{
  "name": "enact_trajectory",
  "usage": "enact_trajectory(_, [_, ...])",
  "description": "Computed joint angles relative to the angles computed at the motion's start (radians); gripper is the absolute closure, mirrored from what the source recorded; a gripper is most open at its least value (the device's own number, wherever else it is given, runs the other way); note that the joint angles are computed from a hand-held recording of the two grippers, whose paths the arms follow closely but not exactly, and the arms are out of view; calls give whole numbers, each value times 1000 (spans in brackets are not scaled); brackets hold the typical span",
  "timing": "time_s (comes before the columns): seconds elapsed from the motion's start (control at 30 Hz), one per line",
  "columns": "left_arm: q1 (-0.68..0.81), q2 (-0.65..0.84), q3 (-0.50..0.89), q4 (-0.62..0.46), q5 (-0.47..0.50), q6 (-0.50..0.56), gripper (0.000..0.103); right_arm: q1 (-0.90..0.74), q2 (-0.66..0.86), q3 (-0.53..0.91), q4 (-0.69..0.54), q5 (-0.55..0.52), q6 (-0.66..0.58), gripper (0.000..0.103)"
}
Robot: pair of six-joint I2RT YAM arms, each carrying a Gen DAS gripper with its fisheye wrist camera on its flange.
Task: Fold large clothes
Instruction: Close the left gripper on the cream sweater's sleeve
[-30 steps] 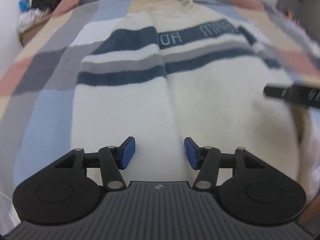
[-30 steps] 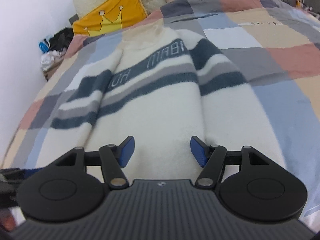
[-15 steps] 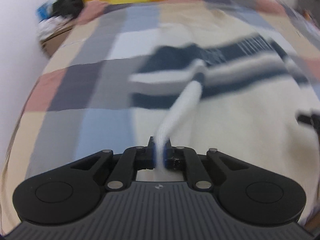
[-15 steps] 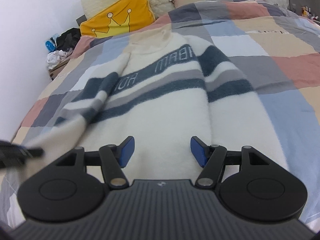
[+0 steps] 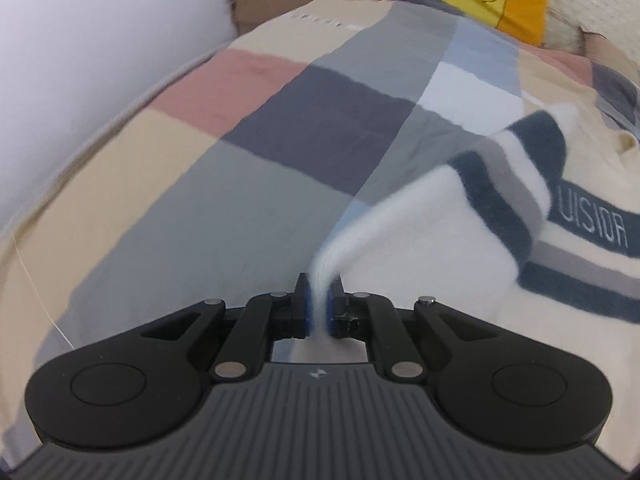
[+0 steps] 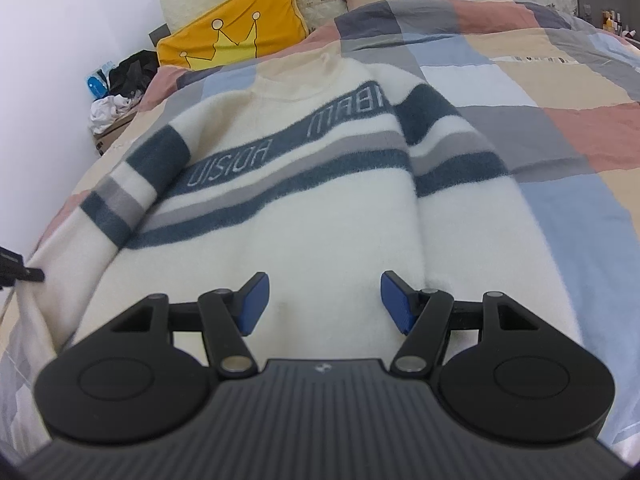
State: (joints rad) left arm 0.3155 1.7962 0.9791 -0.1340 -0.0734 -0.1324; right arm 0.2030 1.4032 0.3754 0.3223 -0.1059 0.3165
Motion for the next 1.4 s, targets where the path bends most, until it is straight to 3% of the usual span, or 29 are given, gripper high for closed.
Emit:
enact_trajectory(0.07, [15,-1,-4,-6,38,-15,91,1,6,3,0,0,4,39])
enact_trajectory(0.1, [24,-6,-1,-22,61,-19,85,1,10,6,1,0,5,38])
enact_trajectory(0.2, [82,-6,27,-98,192,-10,48,4,22,15,1,-1,7,37])
enact_trajectory(0.3, [114,-55,9,-151,249,-15,42,7,14,9,5,-4,12,37])
enact_trajectory(0.43, [76,-164,-57,-189,180,-14,34,6,-1,2,0,-14,20,37])
enact_trajectory(0.7, [-13,-404,-227,-216,249,-161,35,19,-35,-15,-13,-13,46,37])
enact_trajectory(0.8, [-92,-468,-282,-217,210,-173,35,12,-37,-16,-14,-21,54,37])
enact_trajectory(0.9, [-190,-479,-312,-217,97,-170,35,10,-37,-16,-13,-25,57,37])
enact_trajectory(1.03, [-281,-399,-326,-178,-63,-189,35,3,-32,-15,-14,-33,50,37])
enact_trajectory(1.13, [-248,-229,-260,-167,-78,-203,35,-3,-29,-18,-7,-44,47,37])
enact_trajectory(1.27, [-276,-155,-254,-105,-139,-269,37,-26,-17,-23,9,-66,56,39])
enact_trajectory(1.33, [-278,-157,-266,-75,-163,-285,58,-19,-15,-33,24,-55,51,39])
enact_trajectory(1.37, [-267,-165,-275,-62,-158,-287,64,-11,-13,-37,32,-45,48,39])
enact_trajectory(1.4, [-246,-179,-283,-53,-139,-285,78,-7,-10,-41,42,-46,50,38])
